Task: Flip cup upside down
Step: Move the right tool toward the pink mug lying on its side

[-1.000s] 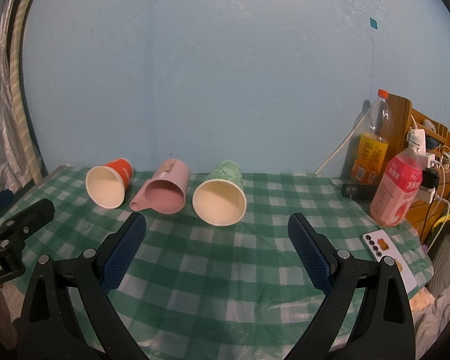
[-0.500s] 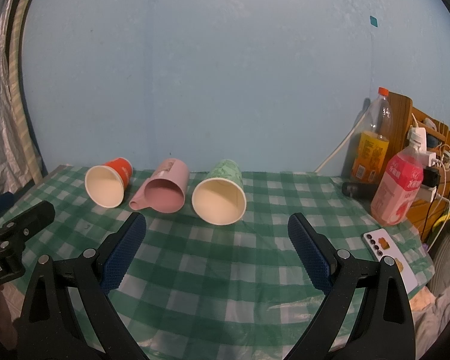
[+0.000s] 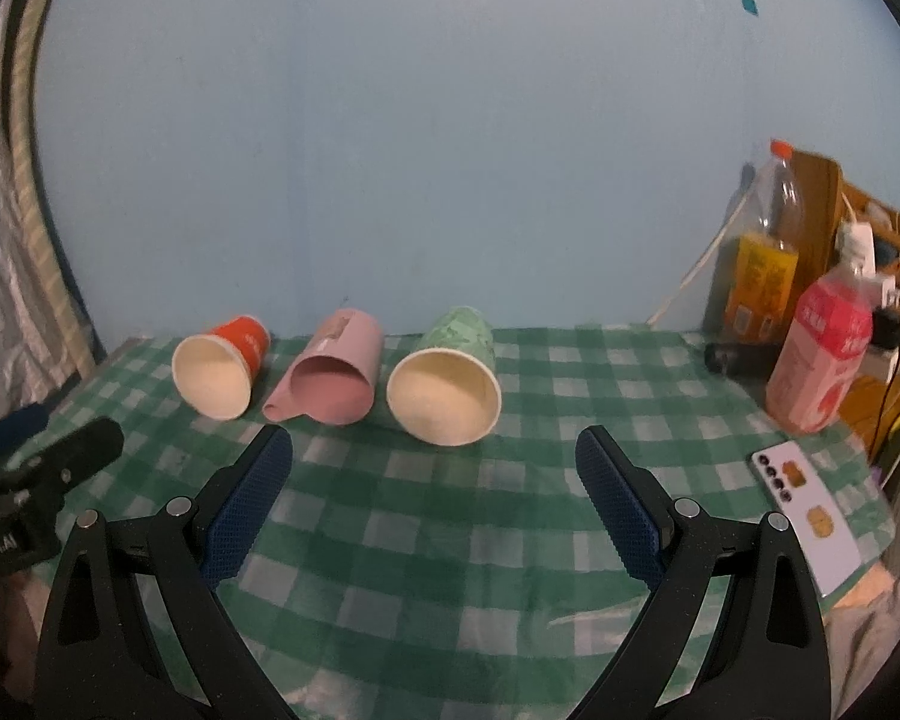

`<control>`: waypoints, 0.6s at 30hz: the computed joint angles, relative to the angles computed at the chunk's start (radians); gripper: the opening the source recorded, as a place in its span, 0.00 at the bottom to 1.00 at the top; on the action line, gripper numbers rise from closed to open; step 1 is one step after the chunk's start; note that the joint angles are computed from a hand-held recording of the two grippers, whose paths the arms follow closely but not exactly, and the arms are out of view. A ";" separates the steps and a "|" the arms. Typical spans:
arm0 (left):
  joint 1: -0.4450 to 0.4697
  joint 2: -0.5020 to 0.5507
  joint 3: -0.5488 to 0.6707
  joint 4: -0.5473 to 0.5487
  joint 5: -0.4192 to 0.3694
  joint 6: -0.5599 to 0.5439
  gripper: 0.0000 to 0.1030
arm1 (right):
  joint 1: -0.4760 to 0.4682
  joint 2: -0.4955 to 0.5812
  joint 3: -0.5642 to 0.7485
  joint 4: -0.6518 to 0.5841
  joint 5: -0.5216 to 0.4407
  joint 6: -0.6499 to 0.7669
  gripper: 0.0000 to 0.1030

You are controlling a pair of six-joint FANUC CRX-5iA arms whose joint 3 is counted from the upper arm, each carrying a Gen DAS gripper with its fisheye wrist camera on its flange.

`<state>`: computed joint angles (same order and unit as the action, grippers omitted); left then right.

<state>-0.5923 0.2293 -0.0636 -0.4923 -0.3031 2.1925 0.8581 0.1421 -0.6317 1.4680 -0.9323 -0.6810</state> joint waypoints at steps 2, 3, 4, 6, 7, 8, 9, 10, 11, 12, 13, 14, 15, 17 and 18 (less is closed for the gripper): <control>-0.003 0.019 0.028 0.067 -0.037 -0.081 0.99 | -0.029 -0.020 -0.011 0.024 0.051 -0.007 0.92; 0.004 0.032 0.043 0.121 -0.054 -0.143 1.00 | -0.044 -0.028 -0.013 0.031 0.078 -0.005 0.92; 0.007 0.046 0.059 0.174 -0.073 -0.199 0.99 | -0.062 -0.037 -0.015 0.038 0.111 0.000 0.92; 0.011 0.074 0.102 0.262 -0.130 -0.287 0.99 | -0.085 -0.046 -0.008 0.032 0.152 0.028 0.92; 0.015 0.086 0.117 0.312 -0.140 -0.338 0.99 | -0.095 -0.048 -0.001 0.028 0.167 0.048 0.92; 0.018 0.102 0.145 0.346 -0.166 -0.376 0.99 | -0.108 -0.050 0.006 0.024 0.190 0.072 0.92; 0.018 0.121 0.179 0.361 -0.203 -0.396 0.99 | -0.118 -0.054 0.010 0.021 0.211 0.085 0.92; 0.018 0.138 0.210 0.384 -0.234 -0.422 0.99 | -0.136 -0.057 0.016 0.021 0.246 0.101 0.92; 0.021 0.156 0.240 0.414 -0.261 -0.456 0.99 | -0.151 -0.060 0.021 0.015 0.277 0.117 0.92; 0.015 0.175 0.281 0.404 -0.303 -0.445 0.99 | -0.165 -0.059 0.033 -0.004 0.308 0.144 0.92; 0.016 0.196 0.322 0.399 -0.338 -0.442 0.99 | -0.178 -0.057 0.046 -0.030 0.337 0.173 0.92; 0.014 0.214 0.356 0.401 -0.362 -0.448 0.99 | -0.190 -0.056 0.056 -0.051 0.362 0.196 0.92; 0.012 0.236 0.394 0.407 -0.397 -0.457 0.99 | -0.201 -0.052 0.072 -0.085 0.389 0.229 0.92; 0.018 0.276 0.458 0.441 -0.451 -0.486 0.99 | -0.218 -0.039 0.113 -0.184 0.440 0.315 0.92; 0.017 0.294 0.487 0.449 -0.476 -0.492 0.99 | -0.221 -0.031 0.136 -0.244 0.453 0.367 0.92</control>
